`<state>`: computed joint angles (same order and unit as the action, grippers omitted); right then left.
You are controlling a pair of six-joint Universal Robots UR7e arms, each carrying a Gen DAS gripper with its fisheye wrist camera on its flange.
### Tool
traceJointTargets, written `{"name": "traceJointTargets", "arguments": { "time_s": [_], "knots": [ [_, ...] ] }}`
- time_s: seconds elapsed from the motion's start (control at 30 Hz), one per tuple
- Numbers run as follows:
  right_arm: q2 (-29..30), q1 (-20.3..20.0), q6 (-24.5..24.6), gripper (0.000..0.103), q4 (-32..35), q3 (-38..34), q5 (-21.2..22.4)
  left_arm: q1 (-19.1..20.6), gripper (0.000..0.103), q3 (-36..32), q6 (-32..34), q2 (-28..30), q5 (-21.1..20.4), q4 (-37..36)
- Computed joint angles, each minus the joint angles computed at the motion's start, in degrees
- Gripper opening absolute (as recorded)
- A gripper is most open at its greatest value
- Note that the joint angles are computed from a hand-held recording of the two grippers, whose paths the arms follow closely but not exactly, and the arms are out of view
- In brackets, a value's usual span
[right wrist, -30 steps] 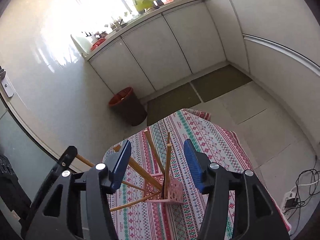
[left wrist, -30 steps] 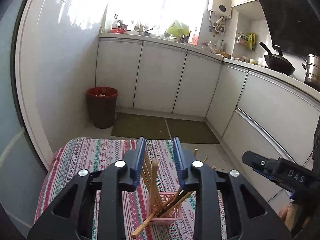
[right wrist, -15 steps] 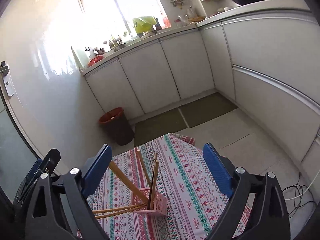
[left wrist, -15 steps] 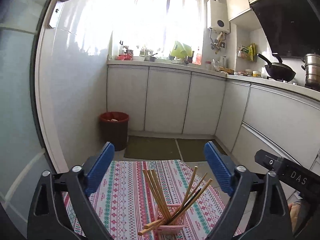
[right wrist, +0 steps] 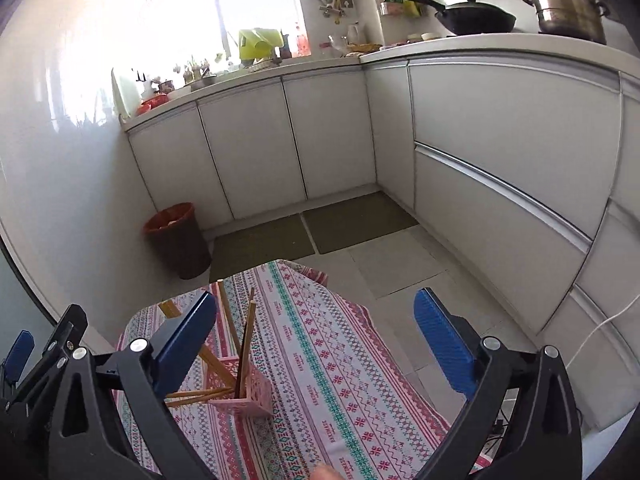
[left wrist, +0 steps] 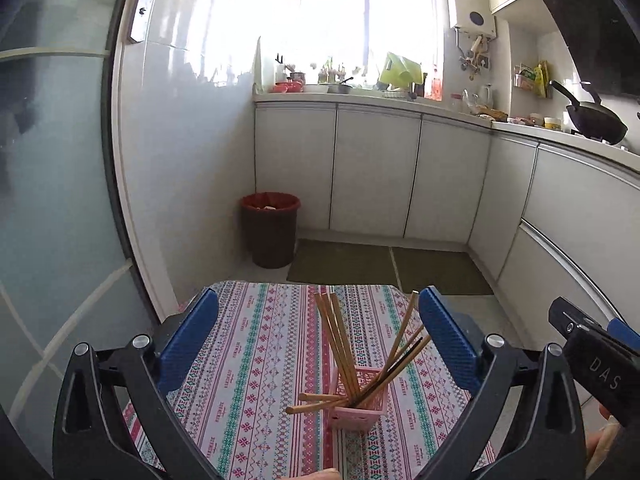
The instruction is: Organize utensils
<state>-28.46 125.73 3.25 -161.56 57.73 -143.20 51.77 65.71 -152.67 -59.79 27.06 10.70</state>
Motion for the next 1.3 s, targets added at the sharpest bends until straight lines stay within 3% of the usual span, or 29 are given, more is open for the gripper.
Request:
{"name": "traceJointTargets", "arguments": {
  "time_s": [0.27,1.3],
  "knots": [
    [0.1,0.4,-1.5,0.096,1.8,0.0,-2.5,-0.4,0.096,1.9,1.9,-0.7,-2.1,-2.7],
    [-0.3,-0.1,0.8,0.096,5.1,0.5,-2.3,-0.3,0.096,0.2,-1.2,0.9,-2.5,1.2]
  ]
}}
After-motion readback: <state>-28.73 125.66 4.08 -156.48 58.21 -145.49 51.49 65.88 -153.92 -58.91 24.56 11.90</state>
